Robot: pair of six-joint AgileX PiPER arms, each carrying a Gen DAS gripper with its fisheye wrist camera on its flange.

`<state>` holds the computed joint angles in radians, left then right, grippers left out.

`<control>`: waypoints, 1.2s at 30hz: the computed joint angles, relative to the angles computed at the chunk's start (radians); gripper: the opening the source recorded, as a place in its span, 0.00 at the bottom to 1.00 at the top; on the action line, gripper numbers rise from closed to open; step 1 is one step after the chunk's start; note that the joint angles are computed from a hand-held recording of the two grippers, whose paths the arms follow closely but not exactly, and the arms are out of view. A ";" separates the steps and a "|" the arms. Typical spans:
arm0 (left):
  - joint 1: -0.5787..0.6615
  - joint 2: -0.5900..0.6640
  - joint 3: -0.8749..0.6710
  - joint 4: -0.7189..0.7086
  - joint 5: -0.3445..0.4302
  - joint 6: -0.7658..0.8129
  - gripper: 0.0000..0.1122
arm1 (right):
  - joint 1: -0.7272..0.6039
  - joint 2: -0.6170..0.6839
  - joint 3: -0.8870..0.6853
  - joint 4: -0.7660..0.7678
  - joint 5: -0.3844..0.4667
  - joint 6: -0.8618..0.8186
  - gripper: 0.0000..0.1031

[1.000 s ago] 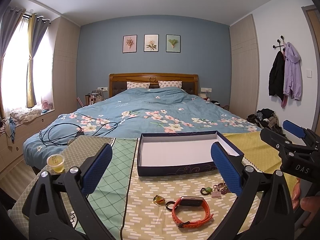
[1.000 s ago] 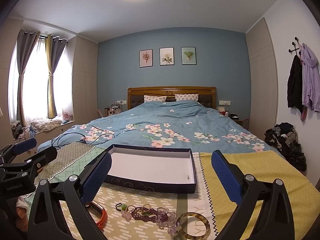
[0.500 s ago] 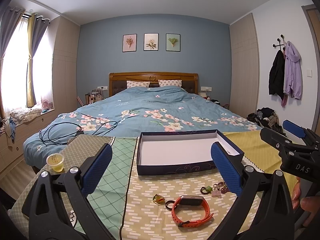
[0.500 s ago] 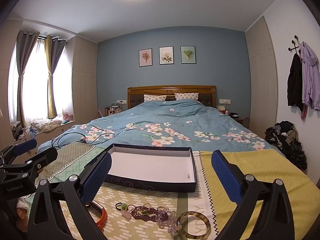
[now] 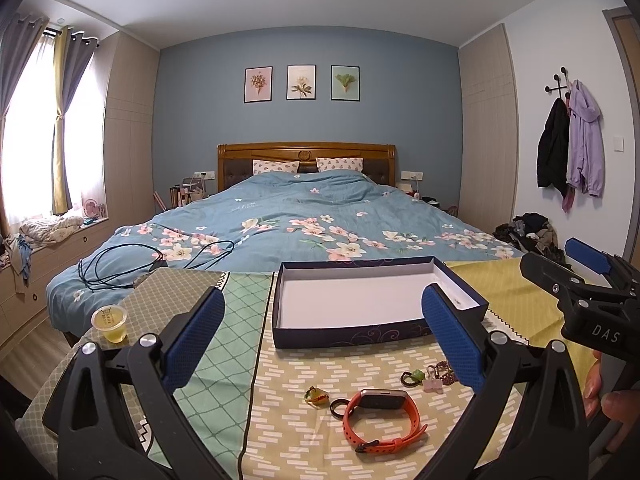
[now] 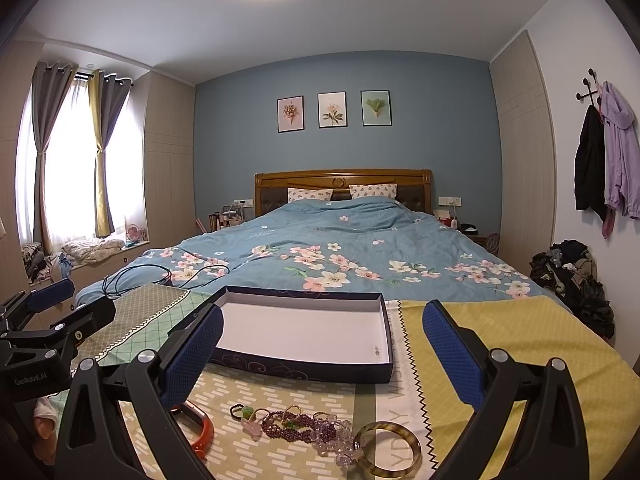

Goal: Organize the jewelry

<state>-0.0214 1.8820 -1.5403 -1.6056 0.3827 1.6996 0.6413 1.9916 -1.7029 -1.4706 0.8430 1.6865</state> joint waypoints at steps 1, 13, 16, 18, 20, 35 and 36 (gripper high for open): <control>0.000 0.001 -0.002 0.001 0.001 -0.002 0.87 | 0.000 0.001 0.000 -0.001 0.000 0.001 0.94; 0.002 -0.005 0.024 0.014 0.004 -0.006 0.87 | -0.002 0.003 0.010 0.014 -0.019 0.006 0.94; 0.004 -0.013 0.038 0.021 0.006 -0.007 0.87 | -0.004 0.000 0.014 0.016 -0.022 0.007 0.94; 0.007 -0.016 0.040 0.042 0.010 -0.025 0.87 | -0.005 -0.003 0.015 0.019 -0.020 0.002 0.94; 0.009 -0.014 0.030 0.098 0.018 -0.079 0.87 | -0.011 -0.007 0.020 0.026 -0.024 -0.001 0.94; 0.025 0.241 -0.385 0.856 0.348 -0.724 0.86 | -0.152 -0.053 0.079 0.534 -0.128 -0.407 0.94; 0.023 0.259 -0.412 0.875 0.380 -0.736 0.84 | -0.164 -0.049 0.076 0.590 -0.130 -0.453 0.94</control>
